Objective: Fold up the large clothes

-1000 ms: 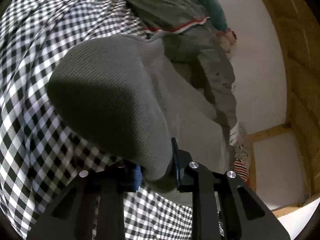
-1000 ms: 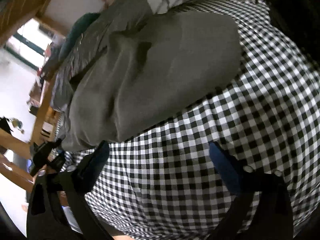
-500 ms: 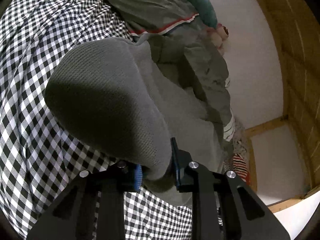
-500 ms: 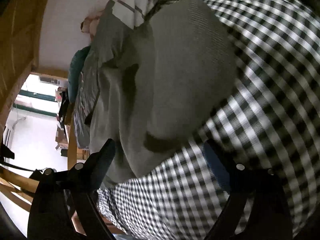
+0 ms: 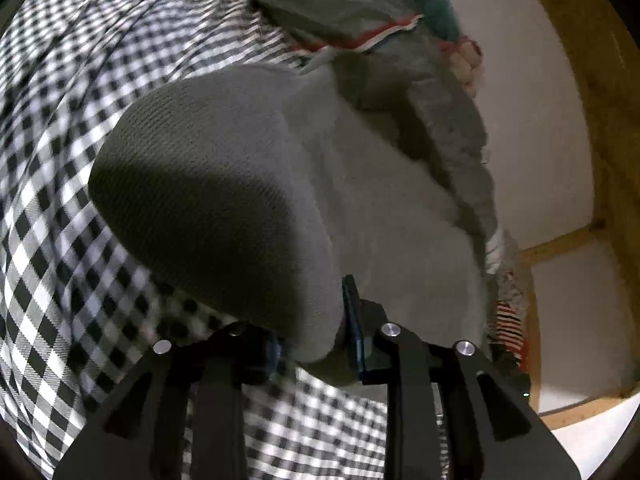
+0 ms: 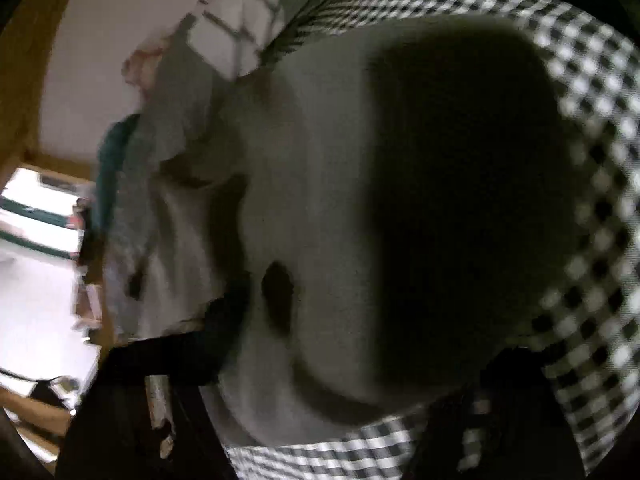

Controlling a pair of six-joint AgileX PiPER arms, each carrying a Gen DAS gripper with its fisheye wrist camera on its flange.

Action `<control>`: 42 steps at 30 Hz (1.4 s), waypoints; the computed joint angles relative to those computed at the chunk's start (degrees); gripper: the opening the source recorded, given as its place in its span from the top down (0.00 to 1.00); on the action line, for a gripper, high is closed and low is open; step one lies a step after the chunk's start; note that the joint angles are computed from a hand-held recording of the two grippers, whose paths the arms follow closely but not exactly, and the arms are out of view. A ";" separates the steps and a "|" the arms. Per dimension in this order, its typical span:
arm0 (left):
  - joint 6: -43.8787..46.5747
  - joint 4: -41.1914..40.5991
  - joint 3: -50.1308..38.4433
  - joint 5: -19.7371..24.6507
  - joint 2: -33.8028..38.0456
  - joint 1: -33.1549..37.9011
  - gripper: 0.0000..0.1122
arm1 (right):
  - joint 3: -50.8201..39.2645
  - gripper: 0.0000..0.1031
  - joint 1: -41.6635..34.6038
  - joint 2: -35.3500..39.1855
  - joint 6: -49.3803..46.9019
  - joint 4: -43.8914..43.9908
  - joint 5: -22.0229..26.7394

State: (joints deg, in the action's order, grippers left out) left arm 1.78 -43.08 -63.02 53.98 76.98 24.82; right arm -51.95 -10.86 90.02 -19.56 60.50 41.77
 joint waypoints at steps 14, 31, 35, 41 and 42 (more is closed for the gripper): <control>-3.56 13.00 1.16 -6.22 -0.82 -7.18 0.65 | -2.66 0.71 0.57 -6.52 -15.32 7.62 2.29; -1.72 22.09 -1.12 -10.44 2.07 -17.37 0.13 | -27.40 0.71 24.15 -5.16 -2.31 -10.00 -3.62; 4.11 14.17 2.04 -13.12 0.49 -14.43 0.13 | -33.40 0.71 31.13 -2.53 1.33 -17.06 -4.40; 17.66 -1.81 4.49 -6.31 -1.41 -4.14 0.13 | -46.19 0.71 43.95 5.74 8.52 -33.79 -1.93; 19.14 -3.24 4.94 -5.03 -1.88 -2.79 0.13 | -48.69 0.71 45.54 7.44 9.52 -36.18 -0.56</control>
